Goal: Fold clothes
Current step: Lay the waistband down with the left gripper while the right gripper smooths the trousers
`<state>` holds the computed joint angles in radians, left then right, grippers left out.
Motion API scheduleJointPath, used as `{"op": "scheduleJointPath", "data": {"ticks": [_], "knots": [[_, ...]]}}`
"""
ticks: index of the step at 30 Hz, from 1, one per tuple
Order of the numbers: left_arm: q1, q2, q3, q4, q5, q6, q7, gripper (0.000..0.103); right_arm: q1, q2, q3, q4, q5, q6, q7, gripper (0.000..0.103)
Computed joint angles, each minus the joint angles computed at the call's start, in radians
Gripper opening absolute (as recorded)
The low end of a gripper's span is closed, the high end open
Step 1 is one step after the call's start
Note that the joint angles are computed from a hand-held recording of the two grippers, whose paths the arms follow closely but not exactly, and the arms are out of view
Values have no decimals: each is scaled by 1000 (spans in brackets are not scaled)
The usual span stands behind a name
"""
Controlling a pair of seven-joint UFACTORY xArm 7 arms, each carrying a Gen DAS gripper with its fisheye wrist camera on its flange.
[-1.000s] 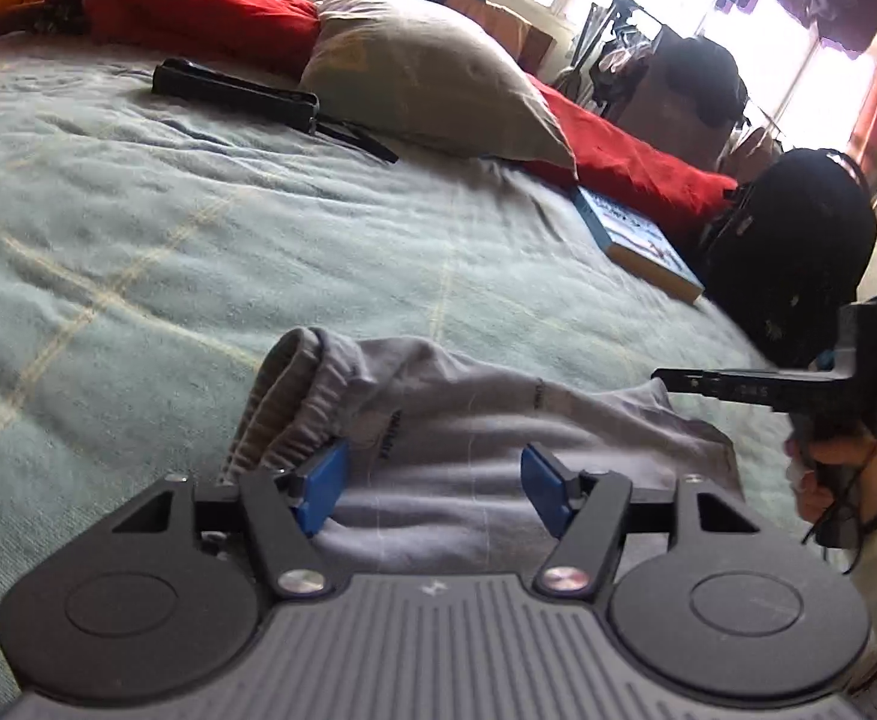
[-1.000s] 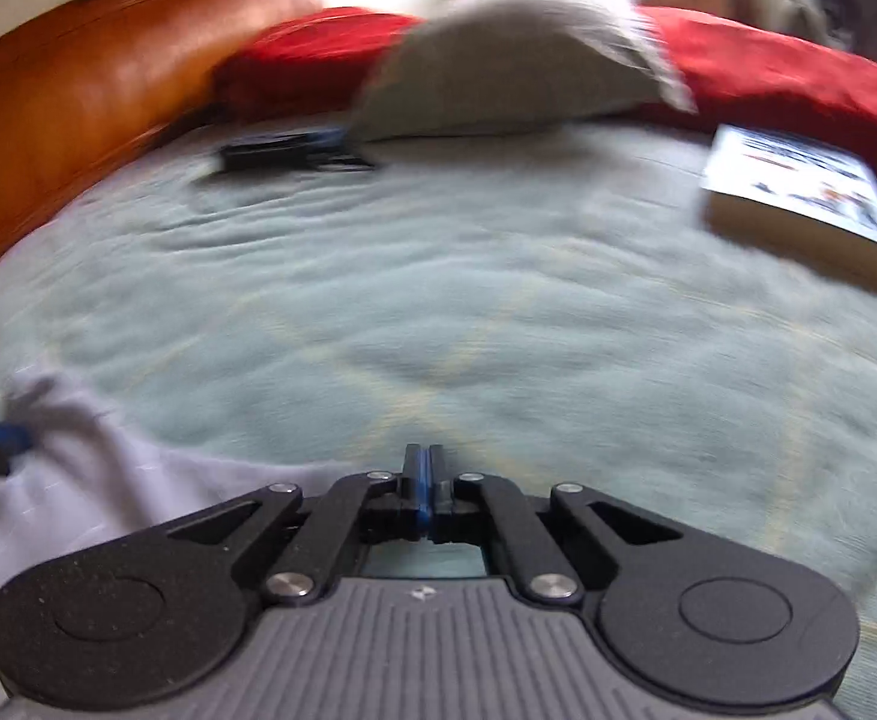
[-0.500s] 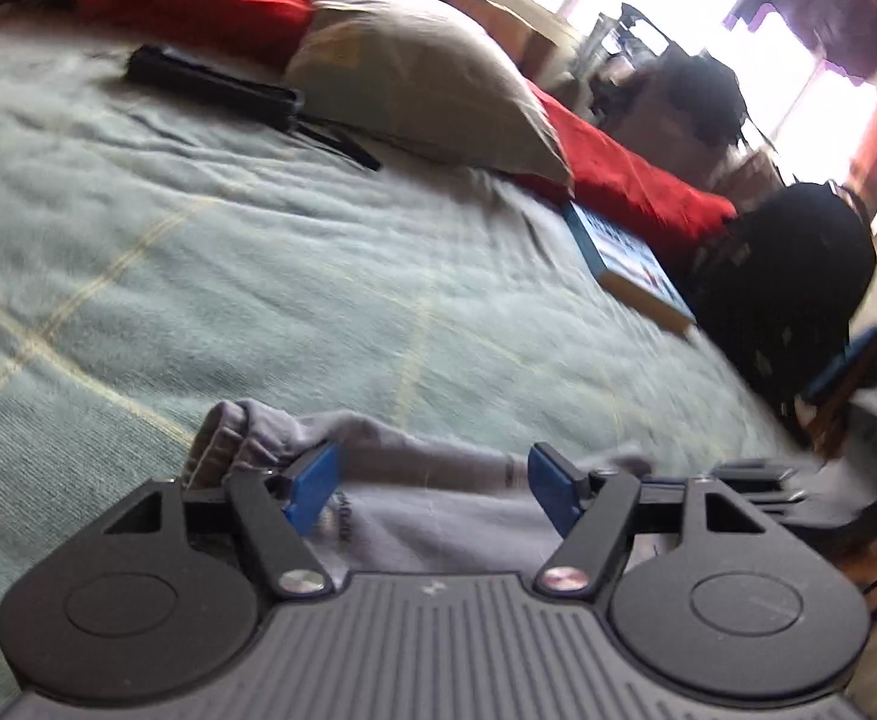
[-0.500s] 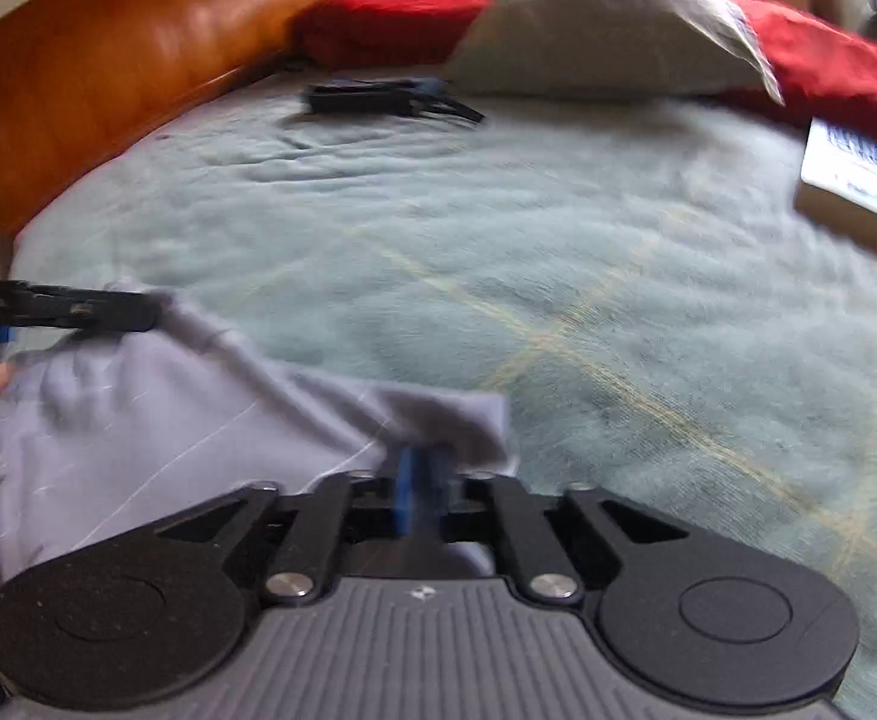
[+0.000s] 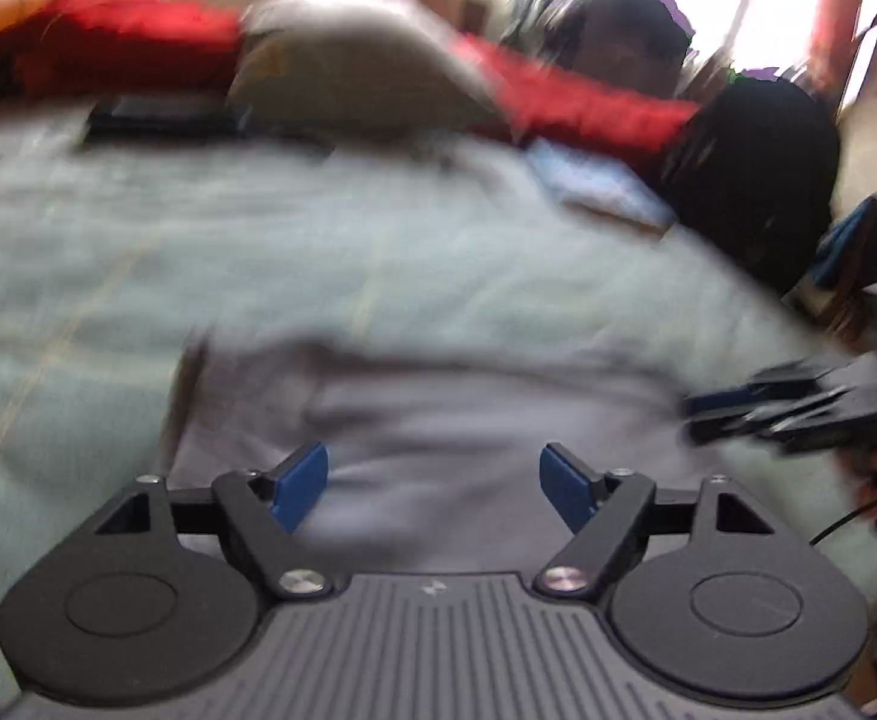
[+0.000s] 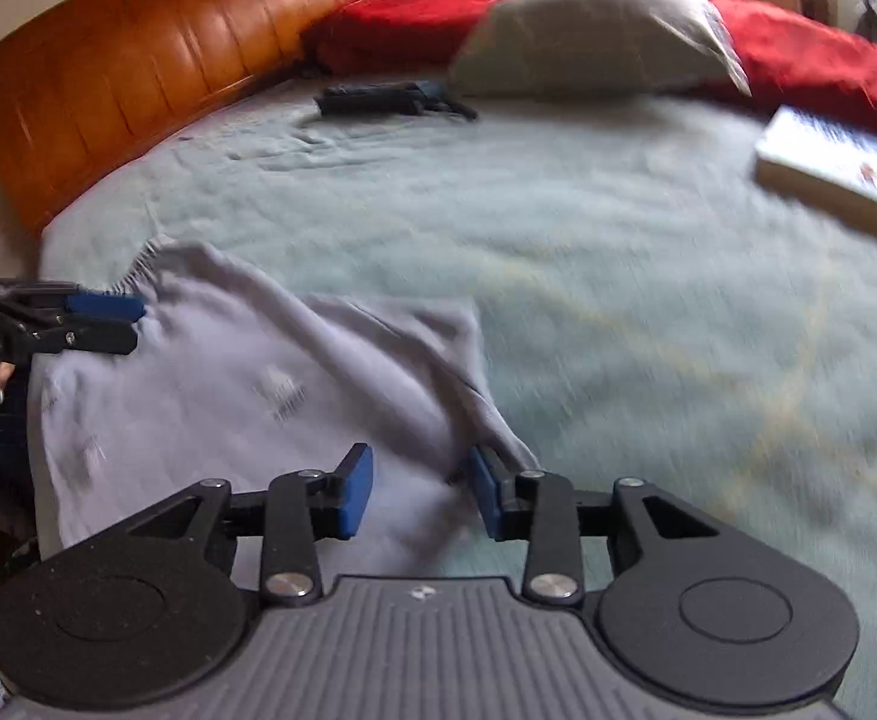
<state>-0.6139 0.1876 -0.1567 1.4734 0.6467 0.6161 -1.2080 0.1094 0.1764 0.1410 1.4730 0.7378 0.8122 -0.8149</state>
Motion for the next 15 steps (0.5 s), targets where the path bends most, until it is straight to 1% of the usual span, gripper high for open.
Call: {"op": "scheduleJointPath", "data": {"ticks": [1,2,3,4,5,6,7,10,11,12,13,14,15], "knots": [[-10,-12,0,-7,18,19,-11,77,-5,-15,-5,-23,1,0,4,41],[-17,-24,-3,-13,35,39,-22,77,-4,-43,-8,-44,1,-12,13,45],[-23,-33,-10,-12,49,58,-23,77,2,-71,-17,-64,1,-24,21,52],[-27,-35,-20,-2,57,73,-9,79,-1,-101,-11,-90,30,-27,-12,56],[-33,-32,-29,12,67,85,10,81,3,-131,-13,-114,61,-29,-48,64],[-40,-24,-37,28,79,95,36,83,11,-161,-17,-137,90,-30,-82,70],[-50,-10,-43,49,89,111,64,84,25,-181,-19,-156,89,-32,-90,70],[-94,49,-49,123,100,197,152,84,76,-225,-17,-229,17,-63,-71,71],[-106,62,-47,133,91,226,172,84,88,-241,-17,-267,-13,-102,-56,71],[-116,64,-43,130,82,242,177,85,101,-256,-16,-305,-45,-140,-38,72],[-120,49,-37,107,75,235,160,88,112,-270,-15,-342,-80,-177,-17,76],[-122,33,-35,83,69,228,143,88,122,-283,-12,-379,-115,-215,7,79],[-123,20,-36,68,67,230,129,87,133,-302,-21,-402,-109,-239,18,80]]}}
